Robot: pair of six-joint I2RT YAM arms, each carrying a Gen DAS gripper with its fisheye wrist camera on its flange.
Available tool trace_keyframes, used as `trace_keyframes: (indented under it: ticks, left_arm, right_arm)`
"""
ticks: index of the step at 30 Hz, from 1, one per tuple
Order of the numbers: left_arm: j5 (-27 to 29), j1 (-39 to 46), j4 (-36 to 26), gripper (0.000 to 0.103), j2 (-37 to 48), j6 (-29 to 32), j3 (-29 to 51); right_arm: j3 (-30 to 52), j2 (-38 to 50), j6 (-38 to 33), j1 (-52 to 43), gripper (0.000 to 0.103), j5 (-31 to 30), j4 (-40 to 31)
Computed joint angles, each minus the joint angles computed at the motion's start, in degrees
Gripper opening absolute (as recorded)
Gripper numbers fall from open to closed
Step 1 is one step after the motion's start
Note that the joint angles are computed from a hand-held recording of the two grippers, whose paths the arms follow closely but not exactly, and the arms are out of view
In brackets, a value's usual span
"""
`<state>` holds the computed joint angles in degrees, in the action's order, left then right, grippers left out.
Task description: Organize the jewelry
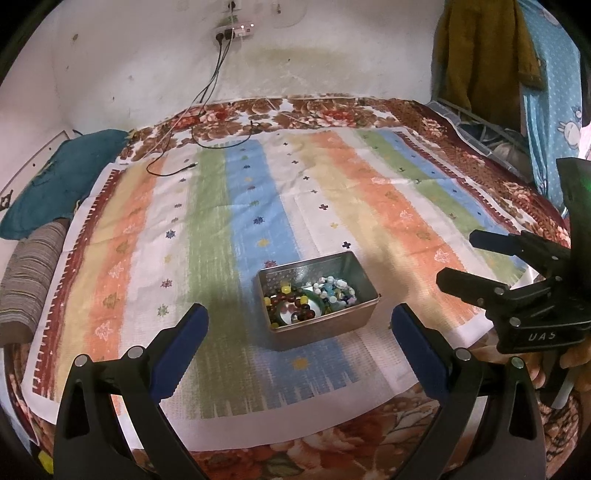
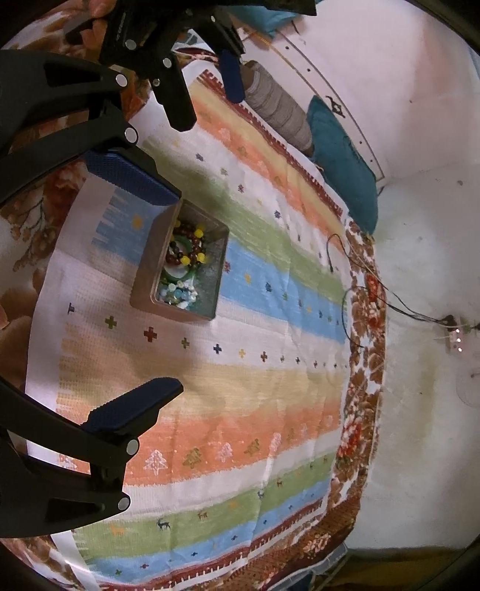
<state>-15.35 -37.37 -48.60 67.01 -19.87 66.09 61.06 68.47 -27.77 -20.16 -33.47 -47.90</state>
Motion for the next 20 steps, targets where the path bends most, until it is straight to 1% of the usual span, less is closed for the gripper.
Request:
trace_keyframes:
  ticks: [11, 17, 20]
  left_arm:
    - [0.0, 0.09, -0.23, 0.097, -0.12, -0.02, 0.03]
    - [2.11, 0.76, -0.43, 0.097, -0.53, 0.85, 0.14]
    - [0.95, -0.06, -0.34, 0.097, -0.77, 0.94, -0.06]
  right_arm:
    - [0.28, 0.15, -0.93, 0.18, 0.095, 0.4, -0.68]
    - [-0.07, -0.37, -1.49, 0.36, 0.095, 0.65, -0.79]
    - [-0.34, -0.57, -1.31, 0.49, 0.095, 1.04, -0.43]
